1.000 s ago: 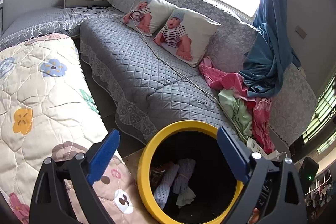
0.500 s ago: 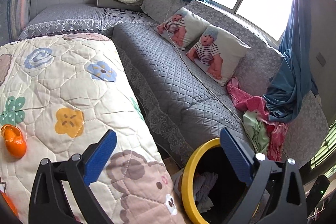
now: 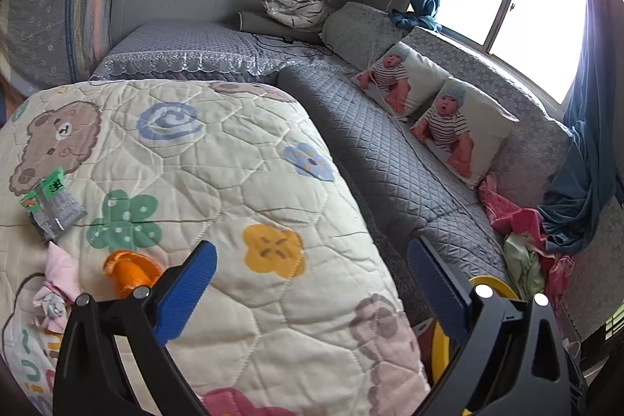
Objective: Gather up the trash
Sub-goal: 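Move both tools back over the bed toward the green packet and orange peel, then grasp the green snack packet with the left tool while the right tool grasps an orange peel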
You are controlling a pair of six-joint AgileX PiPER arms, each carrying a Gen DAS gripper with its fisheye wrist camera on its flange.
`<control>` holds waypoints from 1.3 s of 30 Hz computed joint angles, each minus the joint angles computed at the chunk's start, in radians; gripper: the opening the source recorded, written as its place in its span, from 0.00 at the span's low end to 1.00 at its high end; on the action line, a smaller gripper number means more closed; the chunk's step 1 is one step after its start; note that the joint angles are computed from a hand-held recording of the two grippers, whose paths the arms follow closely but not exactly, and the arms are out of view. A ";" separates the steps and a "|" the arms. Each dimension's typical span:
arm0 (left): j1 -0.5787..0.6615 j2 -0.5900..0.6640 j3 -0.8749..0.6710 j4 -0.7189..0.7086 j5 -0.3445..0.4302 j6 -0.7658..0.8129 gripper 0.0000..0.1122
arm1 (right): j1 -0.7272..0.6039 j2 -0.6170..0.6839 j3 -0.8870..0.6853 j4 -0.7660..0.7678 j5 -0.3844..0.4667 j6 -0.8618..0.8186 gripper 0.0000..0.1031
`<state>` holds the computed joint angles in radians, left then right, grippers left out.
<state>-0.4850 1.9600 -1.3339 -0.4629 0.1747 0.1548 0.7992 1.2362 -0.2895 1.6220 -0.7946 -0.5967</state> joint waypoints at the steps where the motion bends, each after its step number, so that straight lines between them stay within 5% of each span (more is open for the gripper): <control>1: 0.016 -0.005 0.013 0.006 -0.005 0.005 0.85 | 0.006 0.030 -0.026 -0.021 0.012 0.005 0.84; 9: 0.195 -0.033 0.074 0.055 -0.008 0.016 0.85 | 0.057 0.256 -0.242 -0.182 0.115 0.030 0.84; 23: 0.426 0.051 -0.017 0.366 0.081 -0.231 0.85 | 0.141 0.586 -0.649 -0.265 0.332 -0.122 0.85; 39: 0.433 0.263 -0.302 0.456 0.294 -0.379 0.85 | 0.154 0.816 -0.979 0.044 0.478 -0.602 0.85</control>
